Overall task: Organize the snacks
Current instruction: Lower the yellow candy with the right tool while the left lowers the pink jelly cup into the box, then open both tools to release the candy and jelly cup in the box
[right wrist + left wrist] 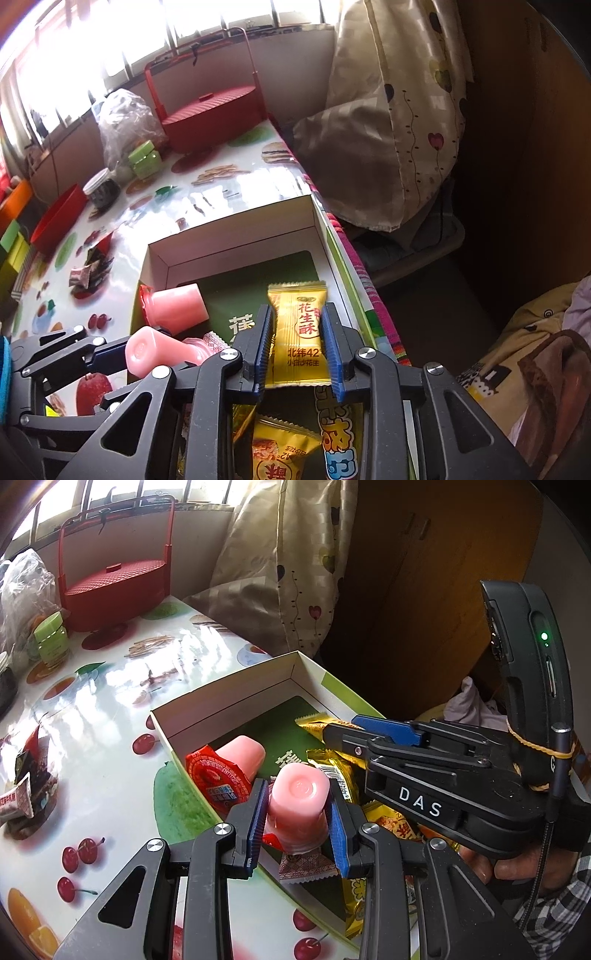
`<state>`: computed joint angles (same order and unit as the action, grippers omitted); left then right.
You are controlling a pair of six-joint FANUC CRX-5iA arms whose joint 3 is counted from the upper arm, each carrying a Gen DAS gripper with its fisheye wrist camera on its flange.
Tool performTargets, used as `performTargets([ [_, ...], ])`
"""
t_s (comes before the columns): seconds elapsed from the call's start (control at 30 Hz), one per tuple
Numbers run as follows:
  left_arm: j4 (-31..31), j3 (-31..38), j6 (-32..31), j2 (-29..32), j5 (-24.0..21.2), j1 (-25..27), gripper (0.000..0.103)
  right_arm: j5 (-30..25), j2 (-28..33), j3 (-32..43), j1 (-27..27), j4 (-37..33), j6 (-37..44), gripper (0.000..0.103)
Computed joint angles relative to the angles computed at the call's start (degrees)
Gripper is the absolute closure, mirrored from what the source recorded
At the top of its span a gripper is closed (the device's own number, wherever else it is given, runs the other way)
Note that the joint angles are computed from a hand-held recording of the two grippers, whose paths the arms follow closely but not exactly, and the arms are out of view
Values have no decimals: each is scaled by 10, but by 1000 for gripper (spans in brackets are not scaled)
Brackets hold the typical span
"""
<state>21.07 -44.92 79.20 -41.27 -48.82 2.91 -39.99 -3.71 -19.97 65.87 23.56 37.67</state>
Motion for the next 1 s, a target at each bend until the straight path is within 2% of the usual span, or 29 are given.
performTargets([
  [0.43,-26,9,23,6,0,-10,70,5,-4,-7,1,9,-12,67],
  [0.5,-31,10,30,5,2,-12,69,8,-5,-9,2,12,-16,65],
  [0.63,-26,8,26,-1,3,-8,57,15,-10,-14,4,19,-25,61],
  [1.0,-19,4,19,-12,-2,3,56,22,-17,-28,10,48,-62,53],
])
